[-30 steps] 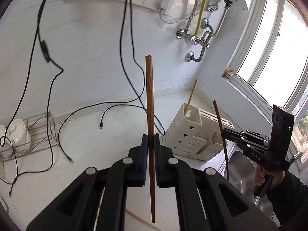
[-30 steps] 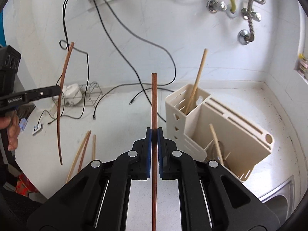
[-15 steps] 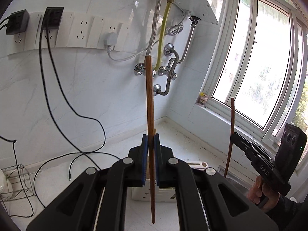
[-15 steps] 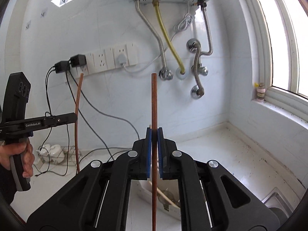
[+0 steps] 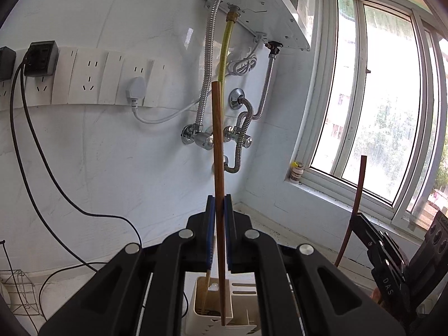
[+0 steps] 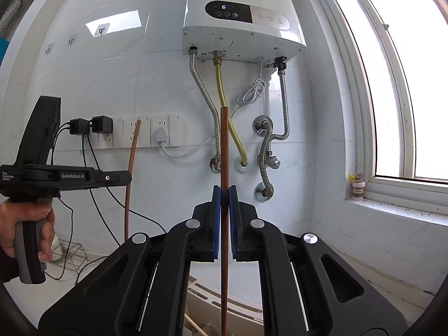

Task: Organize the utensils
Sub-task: 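Raise both dark brown chopsticks up over the beige holder, then open both tools to drop the dark chopsticks into the holder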

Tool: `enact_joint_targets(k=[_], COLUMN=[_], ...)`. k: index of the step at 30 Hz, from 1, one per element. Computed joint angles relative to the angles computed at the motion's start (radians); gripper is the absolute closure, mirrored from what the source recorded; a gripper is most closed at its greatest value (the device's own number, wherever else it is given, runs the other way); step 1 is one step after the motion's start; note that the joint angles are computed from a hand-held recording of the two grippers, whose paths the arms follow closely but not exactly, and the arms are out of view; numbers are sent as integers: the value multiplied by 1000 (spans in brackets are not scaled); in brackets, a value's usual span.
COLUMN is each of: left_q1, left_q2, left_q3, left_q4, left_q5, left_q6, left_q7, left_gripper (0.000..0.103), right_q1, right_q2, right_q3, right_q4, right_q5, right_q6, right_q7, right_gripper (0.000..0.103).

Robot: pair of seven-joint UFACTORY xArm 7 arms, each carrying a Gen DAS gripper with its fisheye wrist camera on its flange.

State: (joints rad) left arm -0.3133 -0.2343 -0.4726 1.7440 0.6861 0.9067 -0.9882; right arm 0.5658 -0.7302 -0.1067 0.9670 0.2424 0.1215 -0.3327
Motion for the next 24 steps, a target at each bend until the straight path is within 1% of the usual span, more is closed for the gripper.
enact_joint_targets(k=[3,10,13,15,20,24], left_q1=[10,-14,-28,-38,-53,-56], left_q2=[18,51,49,54,44,41], left_q3=[-8,19,29,29,43,46], left_q4=[-4,-37,-70,-80,-127,-152], left_q5=[47,111,141,157,165,174], left_q6=[-15,-41,-56,-39,-37,-44], left_q7=[-32,-97,-116,-116,-135,-132], left_gripper=[97,97,97,97,97,97], right_q1=[9,29,44,48,58,62], right_q2=[6,19,18,16,13,21], right_q3=[-11,-34,-51,-59,-83,-99], right_q4=[-31,-95,-121,-139,-174,-189], right_q5=[-9,-58,-81,-95,-126,-139], right_q6=[-59,-172,-186,-197,-221,-235], right_q7=[-16,-22,-16,-13,-4,10], right_gripper=[98,98,98,98,97,97])
